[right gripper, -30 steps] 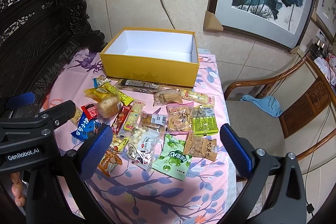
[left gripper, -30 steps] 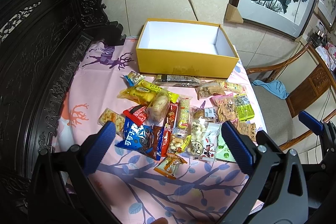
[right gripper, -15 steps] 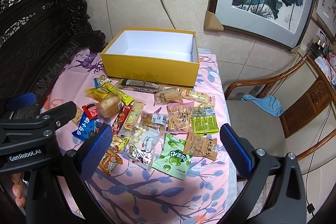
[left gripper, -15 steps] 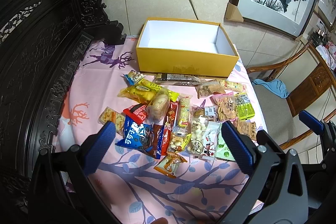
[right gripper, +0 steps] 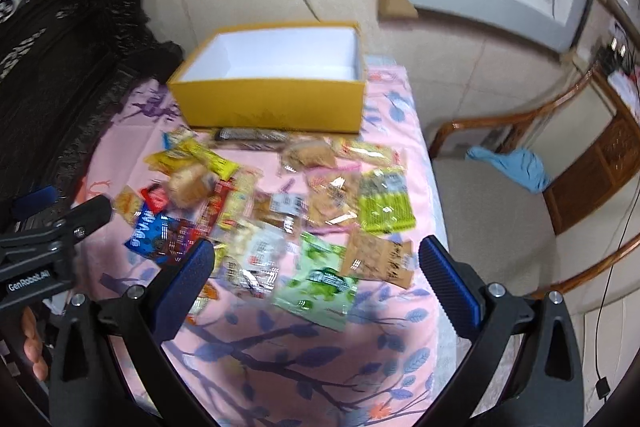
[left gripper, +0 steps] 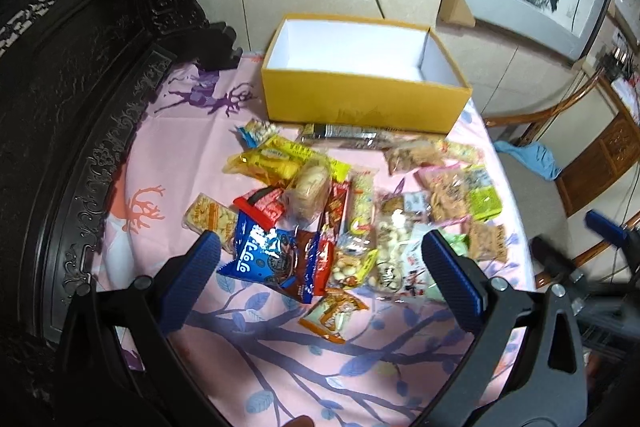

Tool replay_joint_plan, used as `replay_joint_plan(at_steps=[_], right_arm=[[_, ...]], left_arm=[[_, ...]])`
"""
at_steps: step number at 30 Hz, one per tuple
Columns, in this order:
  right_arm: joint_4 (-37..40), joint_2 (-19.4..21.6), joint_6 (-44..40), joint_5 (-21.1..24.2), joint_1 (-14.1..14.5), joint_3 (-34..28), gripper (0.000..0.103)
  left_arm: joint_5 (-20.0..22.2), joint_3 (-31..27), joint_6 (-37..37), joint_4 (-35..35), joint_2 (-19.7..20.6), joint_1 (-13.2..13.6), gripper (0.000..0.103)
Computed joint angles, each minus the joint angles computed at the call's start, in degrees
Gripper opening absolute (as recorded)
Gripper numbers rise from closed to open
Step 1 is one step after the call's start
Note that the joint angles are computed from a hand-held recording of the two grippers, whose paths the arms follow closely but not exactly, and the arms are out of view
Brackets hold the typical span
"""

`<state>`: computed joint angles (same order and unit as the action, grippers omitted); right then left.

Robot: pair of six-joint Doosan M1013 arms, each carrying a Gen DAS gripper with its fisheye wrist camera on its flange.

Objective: Organize snacks
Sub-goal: 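Grasp the white bag of round candies with the right gripper while the left gripper reaches into the pile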

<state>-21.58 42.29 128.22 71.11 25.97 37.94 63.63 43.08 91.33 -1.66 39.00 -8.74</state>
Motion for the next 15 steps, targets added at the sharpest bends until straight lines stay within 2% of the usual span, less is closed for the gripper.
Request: replay_joint_plan(at_steps=[3, 6, 9, 13, 15], right_arm=[[-0.72, -1.3, -0.76, -2.1, -0.92, 4.32, 0.102], [1.88, -2.23, -3.76, -4.38, -1.77, 8.25, 0.102], [6.04, -1.54, -4.74, -4.89, -2.24, 9.52, 0.102], [6.04, 0.68, -1.51, -3.26, -2.45, 8.93, 0.102], [6.57, 0.74, 0.03, -5.03, -3.0, 9.8, 0.102]], left_arm=[[-0.69, 2.04, 1.47, -1.52, 0.27, 0.21, 0.101], [-1.44, 4.31, 3.4, -0.43, 0.57, -0.2, 0.101], [-3.02, 7.3, 5.75, 1.5, 0.96, -0.9, 0.101], [-2.83, 8.57, 7.78, 1.92, 2.43, -1.54, 0.101], [-4.43, 9.44, 8.82, 2.97, 2.6, -2.03, 0.101]])
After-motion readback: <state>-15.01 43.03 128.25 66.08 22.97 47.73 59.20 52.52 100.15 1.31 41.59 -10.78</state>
